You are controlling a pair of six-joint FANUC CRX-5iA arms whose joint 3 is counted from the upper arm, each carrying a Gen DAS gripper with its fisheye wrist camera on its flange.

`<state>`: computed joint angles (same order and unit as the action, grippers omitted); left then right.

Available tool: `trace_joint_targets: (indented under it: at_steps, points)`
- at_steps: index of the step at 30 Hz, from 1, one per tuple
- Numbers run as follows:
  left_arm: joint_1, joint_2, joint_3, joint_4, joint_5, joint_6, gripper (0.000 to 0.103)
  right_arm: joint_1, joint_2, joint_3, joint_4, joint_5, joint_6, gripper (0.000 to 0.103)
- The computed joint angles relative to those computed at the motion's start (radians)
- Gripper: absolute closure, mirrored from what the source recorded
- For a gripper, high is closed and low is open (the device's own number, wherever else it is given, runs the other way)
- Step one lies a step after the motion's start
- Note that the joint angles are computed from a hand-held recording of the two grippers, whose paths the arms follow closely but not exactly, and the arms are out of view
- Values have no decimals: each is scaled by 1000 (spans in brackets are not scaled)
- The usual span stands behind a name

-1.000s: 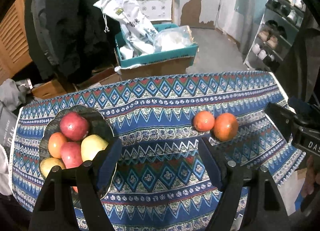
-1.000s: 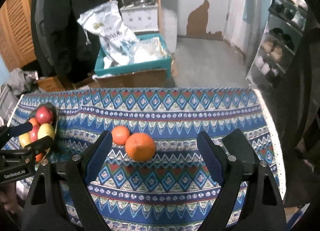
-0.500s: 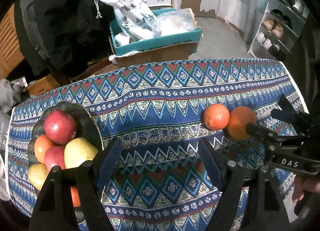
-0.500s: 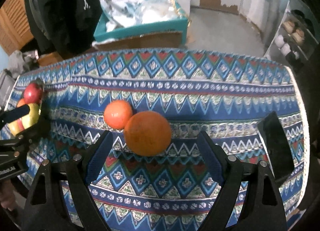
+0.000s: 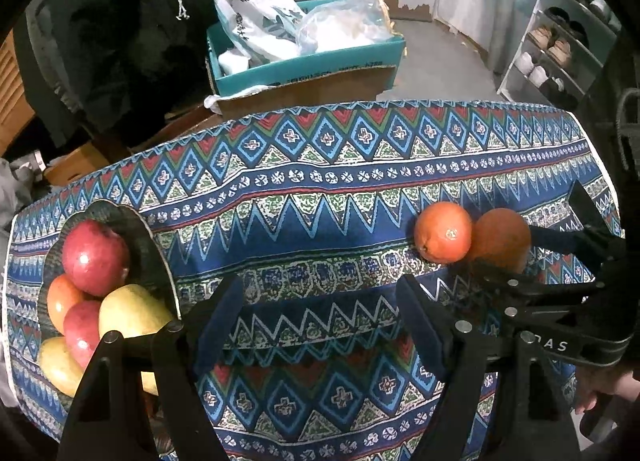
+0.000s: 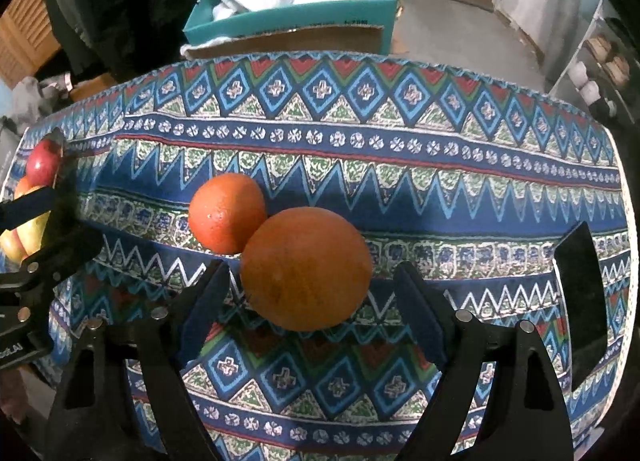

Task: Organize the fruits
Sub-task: 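Move the right tool to the large orange while the left tool approaches the small orange, then grasp the large orange with the right gripper while the left gripper grasps the small orange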

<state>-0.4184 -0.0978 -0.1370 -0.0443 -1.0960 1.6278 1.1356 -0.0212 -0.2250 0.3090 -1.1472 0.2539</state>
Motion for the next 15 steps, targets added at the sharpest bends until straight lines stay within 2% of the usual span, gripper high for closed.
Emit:
trace_joint_targets:
  at_steps: [3, 7, 15]
  points:
    - [3, 9, 0, 15, 6, -4, 23, -13, -2, -6, -23, 28, 23, 35]
    - [-3, 23, 6, 33, 14, -7, 23, -11, -20, -27, -17, 44, 12, 37]
    - [-49, 66, 27, 72, 46, -13, 23, 27, -121, -114, 71, -24, -135, 37]
